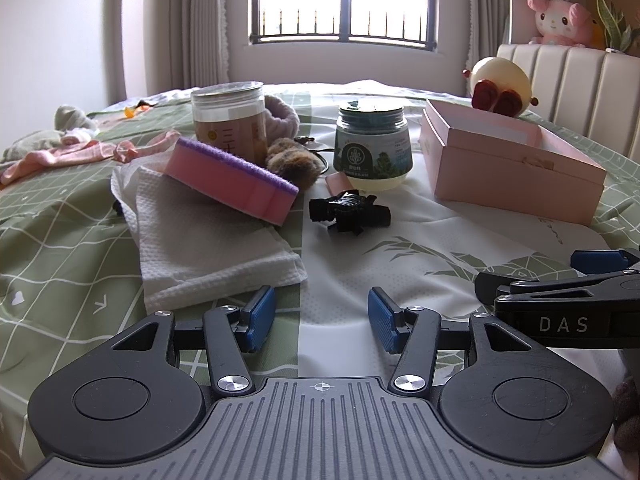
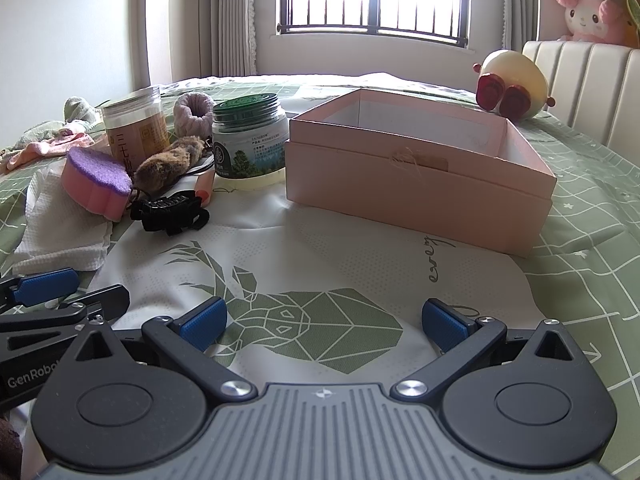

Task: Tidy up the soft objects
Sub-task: 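Lower the left tool onto the black claw clip and close it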

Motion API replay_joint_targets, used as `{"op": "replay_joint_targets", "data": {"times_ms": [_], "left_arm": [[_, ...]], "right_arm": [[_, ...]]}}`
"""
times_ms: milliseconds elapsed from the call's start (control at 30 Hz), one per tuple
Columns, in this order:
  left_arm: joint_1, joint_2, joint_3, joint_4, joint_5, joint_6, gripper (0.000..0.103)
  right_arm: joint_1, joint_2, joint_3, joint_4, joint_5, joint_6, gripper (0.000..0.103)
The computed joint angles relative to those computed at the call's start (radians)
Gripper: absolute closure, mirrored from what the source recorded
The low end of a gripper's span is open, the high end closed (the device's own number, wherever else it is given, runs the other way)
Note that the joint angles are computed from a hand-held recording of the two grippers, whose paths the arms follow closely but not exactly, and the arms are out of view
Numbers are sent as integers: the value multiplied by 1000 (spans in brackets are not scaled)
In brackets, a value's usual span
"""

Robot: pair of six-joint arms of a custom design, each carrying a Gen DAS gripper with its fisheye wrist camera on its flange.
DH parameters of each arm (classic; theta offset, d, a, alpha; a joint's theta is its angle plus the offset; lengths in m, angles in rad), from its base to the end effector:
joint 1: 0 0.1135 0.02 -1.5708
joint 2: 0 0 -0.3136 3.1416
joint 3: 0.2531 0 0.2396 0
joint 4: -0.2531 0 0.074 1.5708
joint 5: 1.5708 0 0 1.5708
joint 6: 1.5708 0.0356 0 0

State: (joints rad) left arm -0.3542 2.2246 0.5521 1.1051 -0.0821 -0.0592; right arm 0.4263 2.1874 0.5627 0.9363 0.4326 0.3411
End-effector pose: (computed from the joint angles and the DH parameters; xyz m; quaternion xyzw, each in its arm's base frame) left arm 0.3192 -0.1149 0.0667 0.1092 0.8694 -0.0634 0.4777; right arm 0.3074 0.1232 0.0669 0.0540 0.8863 -0.0238 0.4594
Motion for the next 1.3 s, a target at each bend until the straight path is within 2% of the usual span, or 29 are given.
{"op": "replay_joint_targets", "data": {"times_ms": [133,233,300,367,433,533,600,700,800,900,1100,1300], "left_arm": [[2,5,0,2,7,-2,46],[16,-14,-11,-15,37,6,48],[44,-56,-12,-79,102,6,62],[86,-112,8,-204,196,15,70],[135,-171,24,-313,277,42,71],[211,-229,26,-342,370,58,71],[282,-253,82,-428,466,0,71],[389,-224,230,-591,627,-150,71],[447,-172,377,-728,697,-292,71],[452,-152,445,-756,675,-364,71],[384,-121,525,-830,488,-393,70],[343,-82,607,-843,449,-389,68]], "right_arm": [[-14,-8,7,-23,-27,1,0],[-47,-53,28,-129,-100,-14,0],[-79,-91,63,-246,-165,-26,0],[-105,-121,100,-358,-218,-28,0],[-129,-142,152,-483,-272,-43,0],[-140,-147,187,-560,-303,-45,0],[-128,-150,197,-585,-289,-79,0],[-114,-166,185,-574,-268,-73,1],[-99,-201,149,-527,-282,-72,1],[-71,-230,118,-487,-253,-82,1],[-41,-256,84,-431,-234,-85,1],[-43,-258,56,-387,-235,-81,1]]}}
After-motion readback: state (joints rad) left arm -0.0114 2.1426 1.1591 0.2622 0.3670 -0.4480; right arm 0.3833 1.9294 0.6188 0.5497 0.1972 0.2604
